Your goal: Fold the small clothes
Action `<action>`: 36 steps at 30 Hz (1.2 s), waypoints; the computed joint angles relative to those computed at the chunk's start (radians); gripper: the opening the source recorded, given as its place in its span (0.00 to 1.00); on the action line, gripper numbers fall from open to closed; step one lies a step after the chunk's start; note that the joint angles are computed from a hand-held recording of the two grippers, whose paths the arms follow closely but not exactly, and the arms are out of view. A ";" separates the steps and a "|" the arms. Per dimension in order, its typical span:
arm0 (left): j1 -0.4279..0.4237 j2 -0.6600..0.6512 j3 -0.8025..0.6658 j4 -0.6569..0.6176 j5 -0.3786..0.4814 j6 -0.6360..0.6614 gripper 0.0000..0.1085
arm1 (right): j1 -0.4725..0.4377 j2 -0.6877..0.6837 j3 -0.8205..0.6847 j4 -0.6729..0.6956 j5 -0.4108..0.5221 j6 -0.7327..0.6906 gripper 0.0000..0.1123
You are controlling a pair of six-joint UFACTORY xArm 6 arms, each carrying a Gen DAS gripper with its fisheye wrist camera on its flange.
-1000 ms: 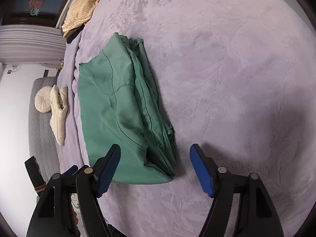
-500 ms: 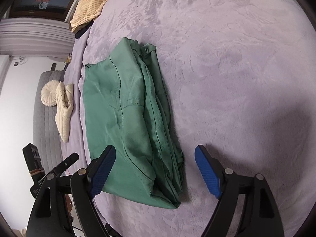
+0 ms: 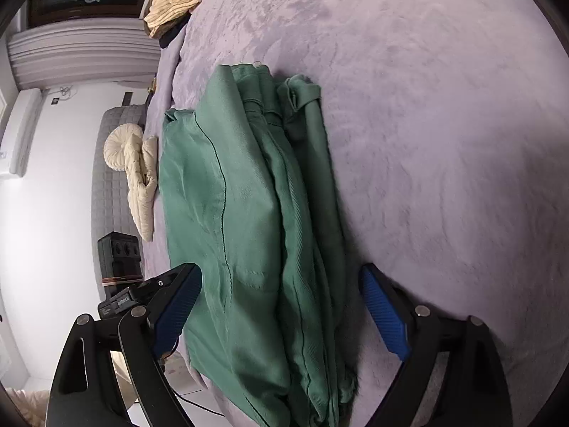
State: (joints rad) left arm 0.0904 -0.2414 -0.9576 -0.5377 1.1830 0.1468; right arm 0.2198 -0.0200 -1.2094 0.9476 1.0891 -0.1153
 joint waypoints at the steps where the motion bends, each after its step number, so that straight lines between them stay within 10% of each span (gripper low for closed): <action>1: -0.004 0.006 0.000 -0.011 -0.004 0.004 0.95 | 0.003 0.021 -0.018 0.017 0.001 -0.014 0.82; 9: -0.061 0.047 -0.025 -0.005 0.017 -0.011 0.95 | 0.045 0.073 -0.060 0.014 -0.034 0.018 0.80; 11: -0.071 0.034 -0.020 -0.001 0.025 -0.012 0.87 | 0.049 0.087 -0.076 -0.020 -0.027 0.063 0.48; 15: -0.092 -0.007 -0.009 0.028 0.006 -0.004 0.65 | 0.033 0.040 0.009 0.175 -0.054 0.020 0.24; 20: -0.051 -0.044 -0.033 -0.017 0.064 0.030 0.44 | 0.050 -0.029 0.057 0.279 -0.080 0.027 0.23; 36: 0.306 -0.318 0.000 -0.041 0.456 0.271 0.44 | 0.409 -0.320 0.268 0.287 -0.412 0.239 0.23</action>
State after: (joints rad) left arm 0.3959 -0.5595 -0.9576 -0.5784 1.6386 0.4177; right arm 0.6284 -0.3397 -0.9413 1.2349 0.6773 0.1233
